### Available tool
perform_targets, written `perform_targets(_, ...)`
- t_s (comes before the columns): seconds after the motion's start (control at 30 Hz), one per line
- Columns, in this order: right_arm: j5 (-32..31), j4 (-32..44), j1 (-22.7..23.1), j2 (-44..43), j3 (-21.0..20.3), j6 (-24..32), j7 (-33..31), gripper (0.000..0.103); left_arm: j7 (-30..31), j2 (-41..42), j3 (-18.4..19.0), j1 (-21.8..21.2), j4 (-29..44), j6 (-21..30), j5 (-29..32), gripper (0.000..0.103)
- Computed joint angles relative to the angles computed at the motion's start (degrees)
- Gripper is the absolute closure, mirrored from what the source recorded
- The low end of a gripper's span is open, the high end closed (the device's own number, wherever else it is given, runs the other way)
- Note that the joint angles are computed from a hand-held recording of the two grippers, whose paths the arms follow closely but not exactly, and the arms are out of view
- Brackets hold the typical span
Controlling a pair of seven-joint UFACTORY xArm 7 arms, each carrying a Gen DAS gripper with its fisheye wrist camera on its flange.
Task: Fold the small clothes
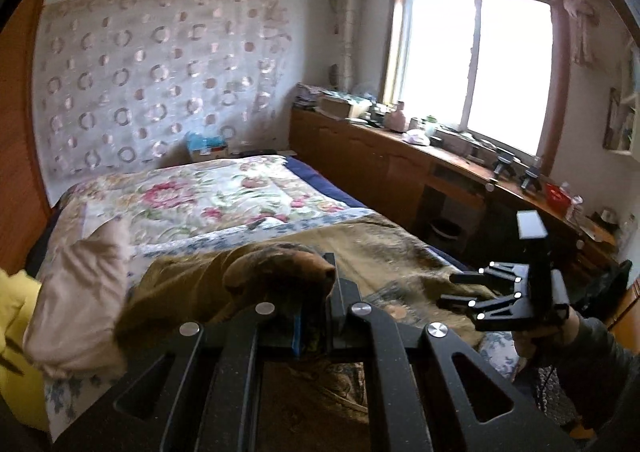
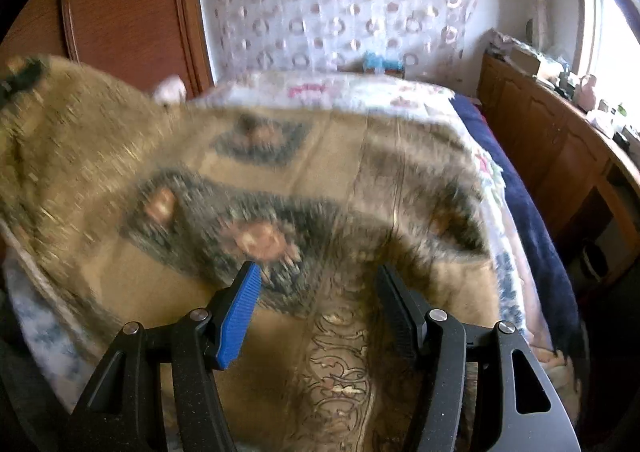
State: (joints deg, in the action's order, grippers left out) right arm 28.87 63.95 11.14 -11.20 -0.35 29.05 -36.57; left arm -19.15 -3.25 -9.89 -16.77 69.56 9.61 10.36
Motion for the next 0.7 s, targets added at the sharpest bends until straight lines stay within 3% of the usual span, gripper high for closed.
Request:
perform_targets(0.17,4.35,-1.48,1.21,-5.01,-1.79,-1.29,-2.81,0.041,2.99,3.96,-0.72,-1.99,6.28,2.15,-0.06,0.095)
perform_targets(0.33,4.24,-2.87,1.94,-7.68,-3.2,-1.99,-2.69,0.041,-1.33,7.47,0.41,-4.63,10.04,3.14,5.23,0.092)
perform_targets(0.4,4.13,-3.54,2.15,-8.19,-3.53,-2.1,-2.34,0.041,-1.97,7.51,0.74,-5.05,9.77,3.73,5.22,0.083)
perform_targets(0.47,3.7,-4.36,2.23,-8.56,-3.61,-2.48,-1.84,0.041,-4.08,6.34,1.28,-5.21,7.35,1.39,6.5,0.067)
perform_targets(0.6,3.13,-4.28,2.73,-7.94,-3.56,-2.48,-0.8,0.041,-8.8,5.27,1.72,-5.05,5.88,0.45,12.04,0.055)
perform_targets(0.7,3.7,-2.83,3.13,-7.29,-4.22,-0.94,-1.5,0.041,-10.38,4.14,1.58,-4.25,4.65,1.28,12.96,0.039)
